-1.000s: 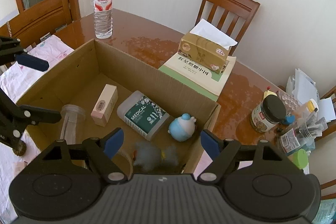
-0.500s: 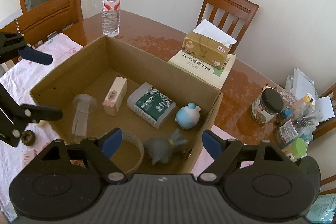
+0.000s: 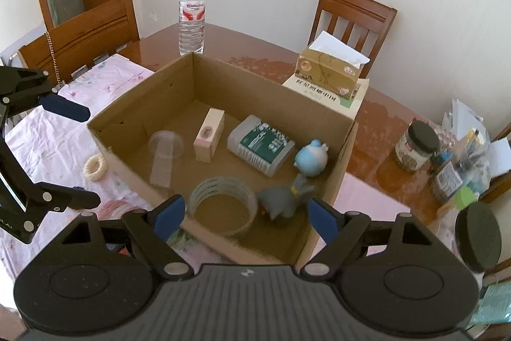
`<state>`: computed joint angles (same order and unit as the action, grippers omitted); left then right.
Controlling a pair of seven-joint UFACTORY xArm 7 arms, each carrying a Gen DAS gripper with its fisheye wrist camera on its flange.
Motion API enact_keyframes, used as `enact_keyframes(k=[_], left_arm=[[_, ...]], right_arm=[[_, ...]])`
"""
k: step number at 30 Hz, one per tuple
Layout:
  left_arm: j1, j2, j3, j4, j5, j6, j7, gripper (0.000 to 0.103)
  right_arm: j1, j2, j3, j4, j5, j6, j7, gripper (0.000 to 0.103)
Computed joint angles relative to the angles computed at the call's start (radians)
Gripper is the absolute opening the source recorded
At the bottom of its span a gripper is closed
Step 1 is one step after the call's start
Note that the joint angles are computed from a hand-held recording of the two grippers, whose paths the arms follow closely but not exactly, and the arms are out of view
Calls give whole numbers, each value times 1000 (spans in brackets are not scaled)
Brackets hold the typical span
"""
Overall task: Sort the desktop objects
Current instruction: 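Withdraw both tools from the box back over the table items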
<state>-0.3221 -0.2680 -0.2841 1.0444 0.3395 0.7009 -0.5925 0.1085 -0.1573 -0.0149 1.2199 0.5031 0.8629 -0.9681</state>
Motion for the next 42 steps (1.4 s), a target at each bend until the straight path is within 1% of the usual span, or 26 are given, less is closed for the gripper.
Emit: enact_keyframes(k=[3,10,14,25,31,36,42], left_arm=[[-8,-29,-8,-32,-2,-10,-5,95],[-12,-79,-31,-95,-2,-41,-16,95],[-22,-101,-27,-142,-46,-75,-24,95],[-45,-129,-33,-241,-120,-79,-41,95],[-60,-127,-25,-281,-149,-87,-39,95],[-51,-116,-37,-291,-126,-76,-57,95],[-59,-109,-29,-307,-123,-78,-37,95]], right_arm=[[0,-40,-11,-48,27,-2,-17,91],[12,-119,-32,-151,35,-28,-29,91],[21,-159,-51,-202,52,-22,-30,91],[38,-287,-83,-352,38,-36,-20,92],[45,-348,-94,-419,-2,-26,-12,92],[44,-377,-97,-455,-27,-18,17,92],[46,-417,-101,-505,-52,-9,41,92]])
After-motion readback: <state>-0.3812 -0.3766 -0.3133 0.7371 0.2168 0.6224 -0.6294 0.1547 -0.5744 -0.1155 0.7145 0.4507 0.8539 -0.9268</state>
